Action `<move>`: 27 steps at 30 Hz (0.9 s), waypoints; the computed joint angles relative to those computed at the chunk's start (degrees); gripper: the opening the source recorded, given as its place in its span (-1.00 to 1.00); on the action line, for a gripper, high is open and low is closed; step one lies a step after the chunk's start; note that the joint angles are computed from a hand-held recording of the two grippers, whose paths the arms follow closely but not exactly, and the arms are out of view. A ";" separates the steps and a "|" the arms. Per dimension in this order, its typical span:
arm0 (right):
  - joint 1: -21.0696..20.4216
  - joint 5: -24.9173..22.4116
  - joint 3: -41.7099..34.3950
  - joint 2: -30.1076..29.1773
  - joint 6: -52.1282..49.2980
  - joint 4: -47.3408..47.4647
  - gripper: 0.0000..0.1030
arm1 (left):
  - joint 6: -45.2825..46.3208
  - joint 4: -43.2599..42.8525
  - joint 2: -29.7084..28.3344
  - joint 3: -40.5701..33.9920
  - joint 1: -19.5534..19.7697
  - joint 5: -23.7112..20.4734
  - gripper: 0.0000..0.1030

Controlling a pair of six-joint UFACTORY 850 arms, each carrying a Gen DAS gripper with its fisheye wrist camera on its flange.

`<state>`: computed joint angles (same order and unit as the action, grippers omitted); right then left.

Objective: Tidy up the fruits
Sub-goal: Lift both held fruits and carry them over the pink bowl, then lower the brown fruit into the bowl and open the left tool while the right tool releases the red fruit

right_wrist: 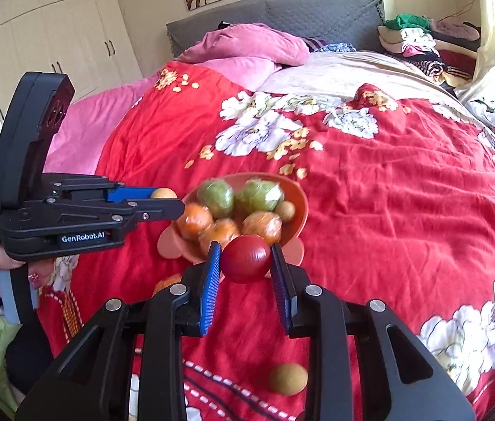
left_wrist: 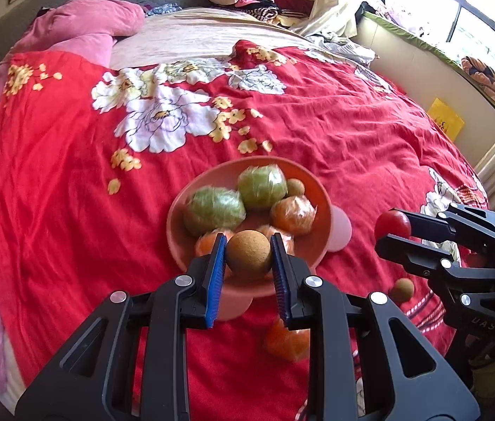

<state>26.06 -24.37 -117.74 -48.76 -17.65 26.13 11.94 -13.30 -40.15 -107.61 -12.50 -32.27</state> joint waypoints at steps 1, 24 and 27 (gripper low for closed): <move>-0.08 -0.14 -0.52 -0.32 0.25 -0.10 -0.48 | 0.01 -0.03 -0.39 -0.60 -0.05 -0.25 -0.65; 0.93 -9.23 -17.46 -12.37 4.87 -6.70 -0.48 | 0.75 -2.65 -9.01 -11.91 -0.03 -5.83 -0.65; 1.16 -10.44 -19.65 -13.89 5.97 -8.21 -0.47 | 0.52 -2.46 -9.50 -12.61 -0.04 -6.41 -0.65</move>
